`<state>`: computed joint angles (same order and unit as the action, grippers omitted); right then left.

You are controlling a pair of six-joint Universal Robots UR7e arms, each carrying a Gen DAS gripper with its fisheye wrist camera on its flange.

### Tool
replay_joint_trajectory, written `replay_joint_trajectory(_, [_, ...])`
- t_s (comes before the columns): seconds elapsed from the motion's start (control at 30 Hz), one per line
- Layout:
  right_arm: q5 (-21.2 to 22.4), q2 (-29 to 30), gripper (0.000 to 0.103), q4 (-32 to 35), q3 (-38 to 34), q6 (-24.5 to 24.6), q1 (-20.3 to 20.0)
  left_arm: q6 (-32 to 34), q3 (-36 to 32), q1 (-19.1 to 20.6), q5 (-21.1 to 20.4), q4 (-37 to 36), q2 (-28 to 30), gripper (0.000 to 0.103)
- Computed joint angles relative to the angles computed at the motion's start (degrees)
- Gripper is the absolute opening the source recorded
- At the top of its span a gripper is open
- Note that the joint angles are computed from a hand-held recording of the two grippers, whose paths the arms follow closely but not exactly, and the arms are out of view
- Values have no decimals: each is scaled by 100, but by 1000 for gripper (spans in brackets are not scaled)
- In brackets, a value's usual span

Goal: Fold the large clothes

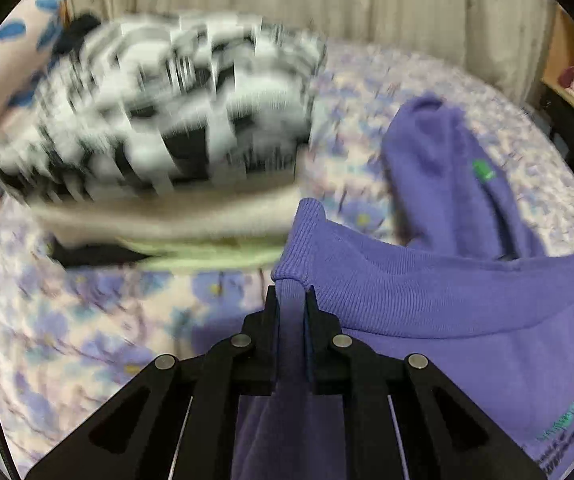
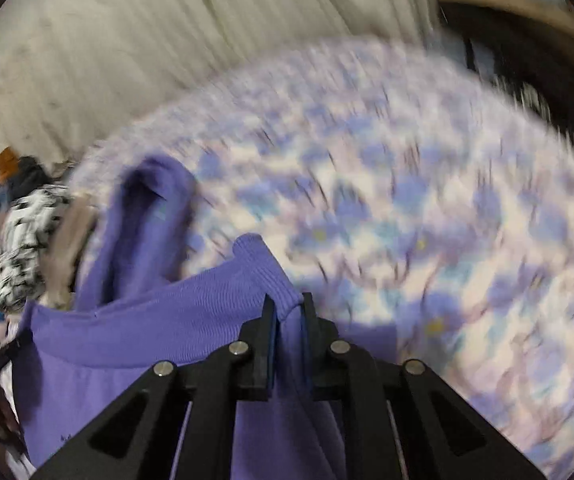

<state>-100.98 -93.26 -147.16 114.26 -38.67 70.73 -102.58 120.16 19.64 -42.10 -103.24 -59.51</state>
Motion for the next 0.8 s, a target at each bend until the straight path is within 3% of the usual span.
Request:
replay_joint_trajectory(0.1, [159, 202, 9, -72, -1, 349, -266, 136, 295, 273, -100, -756, 90, 13])
replay_joint_trajectory(0.2, [78, 236, 14, -111, -8, 392, -192, 138, 416, 306, -40, -1005, 94, 17])
replay_joint_trajectory(0.33, [-277, 139, 19, -288, 102, 60, 66, 8, 98, 163, -45, -119, 242, 33])
replay_joint_trajectory(0.4, [-246, -76, 24, -467, 265, -63, 135, -146, -88, 39, -25, 456, 332, 53])
replay_joint_trajectory(0.43, [-138, -185, 26, -470, 324, -125, 128, -237, -171, -75, -26, 708, 389, 56])
replay_joint_trajectory(0.5, [153, -566, 36, -441, 585, -383, 115, -269, -234, -289, -10, 905, 413, 56])
replay_joint_trajectory(0.57, [333, -900, 38, -180, 781, -658, 123, -141, -141, -615, -17, 688, 372, 56])
replay_joint_trajectory(0.8, [687, -2448, 38, 1254, 1733, -2054, 118, 721, 180, -1466, -668, -1041, 466, 56])
